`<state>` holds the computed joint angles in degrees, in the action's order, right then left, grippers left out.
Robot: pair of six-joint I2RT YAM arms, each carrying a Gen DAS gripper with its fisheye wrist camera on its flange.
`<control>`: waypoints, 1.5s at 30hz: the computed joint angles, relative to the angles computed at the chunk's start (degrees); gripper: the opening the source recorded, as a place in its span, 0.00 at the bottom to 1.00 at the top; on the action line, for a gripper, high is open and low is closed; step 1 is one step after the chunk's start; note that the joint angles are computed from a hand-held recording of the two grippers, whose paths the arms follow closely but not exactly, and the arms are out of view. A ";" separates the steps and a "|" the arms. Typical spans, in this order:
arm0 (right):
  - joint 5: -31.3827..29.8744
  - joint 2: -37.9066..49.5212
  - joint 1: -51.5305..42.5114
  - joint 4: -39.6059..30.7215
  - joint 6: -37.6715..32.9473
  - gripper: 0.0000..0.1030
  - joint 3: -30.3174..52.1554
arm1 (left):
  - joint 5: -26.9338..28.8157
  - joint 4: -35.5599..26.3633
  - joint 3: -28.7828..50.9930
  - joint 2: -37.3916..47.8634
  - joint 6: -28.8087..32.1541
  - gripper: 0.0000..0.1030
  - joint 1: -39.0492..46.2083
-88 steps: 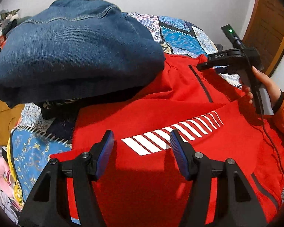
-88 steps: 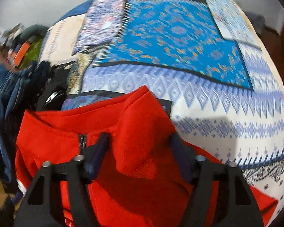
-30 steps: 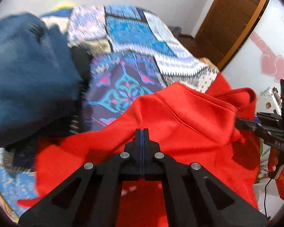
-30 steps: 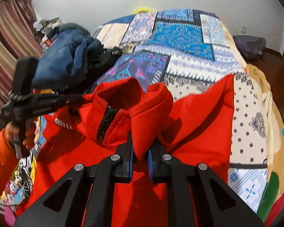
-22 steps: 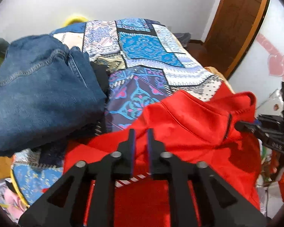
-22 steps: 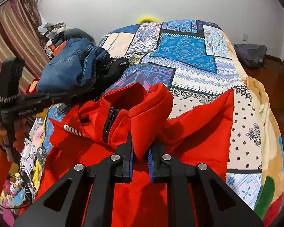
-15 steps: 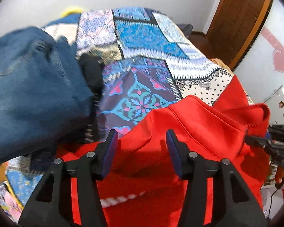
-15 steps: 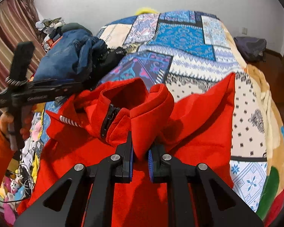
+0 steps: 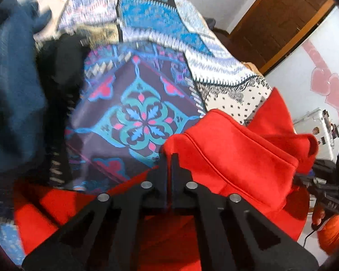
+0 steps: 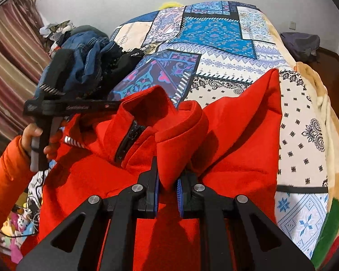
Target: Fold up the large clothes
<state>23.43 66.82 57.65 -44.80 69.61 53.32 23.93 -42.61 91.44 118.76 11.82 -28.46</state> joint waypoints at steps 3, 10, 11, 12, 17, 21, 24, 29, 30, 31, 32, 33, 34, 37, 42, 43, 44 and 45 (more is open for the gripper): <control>2.59 0.49 0.12 -1.81 0.26 0.11 2.15 | 0.24 3.01 -5.93 -8.59 0.46 0.00 1.49; 14.81 4.66 7.25 -10.24 3.72 0.11 12.38 | 4.48 2.41 -20.30 -32.32 4.13 0.00 10.74; 15.64 5.43 8.19 -11.06 4.10 0.11 13.29 | 5.03 2.19 -22.59 -35.10 5.19 0.00 11.98; 16.95 6.92 10.18 -12.83 5.25 0.11 15.00 | 5.71 1.61 -25.85 -38.55 6.92 0.00 13.50; 15.23 11.91 14.32 -16.23 7.97 0.13 17.46 | 1.70 2.54 -39.77 -47.71 11.94 0.00 14.31; 10.29 14.01 15.07 -17.12 10.36 0.20 16.28 | -5.30 5.50 -47.89 -47.21 10.38 0.02 13.13; 7.25 13.37 16.80 -18.55 14.91 0.22 14.94 | -8.22 6.99 -50.44 -45.25 9.29 0.14 14.23; 6.72 9.53 19.95 -22.94 20.86 0.26 14.45 | -7.23 5.25 -49.68 -48.63 9.29 0.47 19.50; 7.21 9.20 20.59 -24.39 22.17 0.32 14.92 | -7.02 4.36 -48.75 -49.31 9.68 0.47 20.37; 7.77 9.11 21.09 -25.63 23.46 0.41 15.50 | -6.87 3.42 -47.56 -49.67 10.00 0.48 21.34; 8.61 8.68 21.28 -27.06 24.72 0.43 15.94 | -6.56 2.74 -46.57 -49.96 10.32 0.52 22.55; 9.85 8.13 21.60 -28.51 25.99 0.45 16.48 | -6.35 2.70 -45.50 -49.91 10.15 0.55 23.64; 11.05 7.55 21.78 -29.74 26.72 0.45 17.04 | -5.98 2.58 -44.54 -49.92 10.56 0.57 25.46; 13.93 5.97 21.64 -32.39 28.46 0.45 18.08 | -7.25 3.48 -41.17 -48.37 8.79 0.60 26.65; 14.62 3.36 14.83 -32.01 23.34 0.51 17.37 | -5.13 4.27 -33.49 -38.37 2.49 0.62 25.99; 14.22 2.88 13.51 -31.49 22.10 0.54 16.87 | -3.97 4.06 -31.83 -35.80 0.79 0.62 25.51; 13.60 2.53 11.47 -30.69 20.32 0.54 16.18 | -3.78 4.17 -30.81 -33.88 -0.98 0.62 24.54; 12.48 2.76 8.31 -29.02 17.47 0.54 15.40 | -3.94 4.46 -29.62 -31.56 -3.00 0.62 23.25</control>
